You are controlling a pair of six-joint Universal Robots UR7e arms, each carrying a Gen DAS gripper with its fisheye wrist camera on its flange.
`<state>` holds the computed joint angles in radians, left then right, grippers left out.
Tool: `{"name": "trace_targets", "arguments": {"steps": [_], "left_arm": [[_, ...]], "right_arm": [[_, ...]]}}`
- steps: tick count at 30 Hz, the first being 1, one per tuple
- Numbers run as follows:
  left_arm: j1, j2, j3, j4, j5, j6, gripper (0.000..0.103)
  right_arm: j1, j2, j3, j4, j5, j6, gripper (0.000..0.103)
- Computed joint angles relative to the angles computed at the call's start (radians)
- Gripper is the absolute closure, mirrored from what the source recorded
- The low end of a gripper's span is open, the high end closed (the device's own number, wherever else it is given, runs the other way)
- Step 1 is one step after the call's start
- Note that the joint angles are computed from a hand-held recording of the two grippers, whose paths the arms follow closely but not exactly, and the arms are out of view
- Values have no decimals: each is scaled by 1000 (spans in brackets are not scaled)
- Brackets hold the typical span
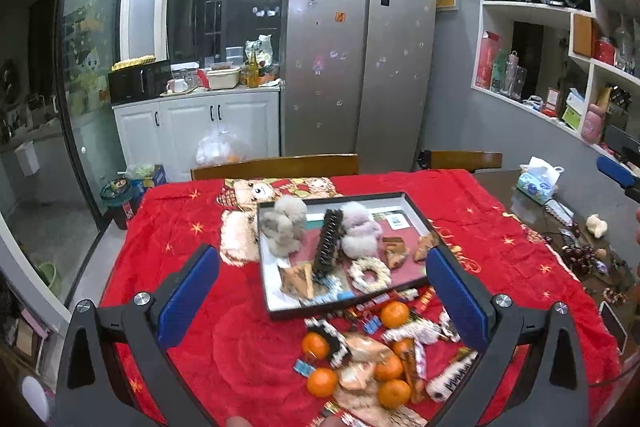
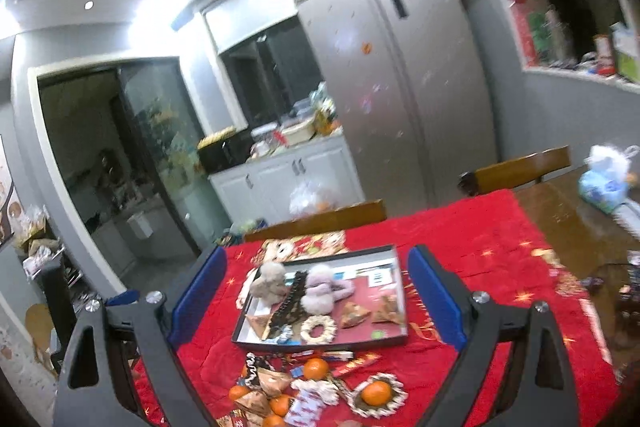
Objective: Organize objects
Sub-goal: 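Move both open tools back toward the pile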
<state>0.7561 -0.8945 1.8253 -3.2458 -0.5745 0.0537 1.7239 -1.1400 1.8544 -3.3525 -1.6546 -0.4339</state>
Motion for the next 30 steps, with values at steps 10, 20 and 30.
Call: {"name": "trace_targets", "arguments": {"steps": [10, 20, 30], "left_arm": [[-82, -44, 175, 60, 36, -199, 0], [-81, -30, 276, 160, 2, -383, 0], [-34, 15, 288, 142, -28, -445, 0]], "right_arm": [[-9, -84, 224, -109, -70, -20, 10], [-81, -38, 328, -98, -27, 49, 10], [-108, 44, 286, -20, -62, 97, 20]]}}
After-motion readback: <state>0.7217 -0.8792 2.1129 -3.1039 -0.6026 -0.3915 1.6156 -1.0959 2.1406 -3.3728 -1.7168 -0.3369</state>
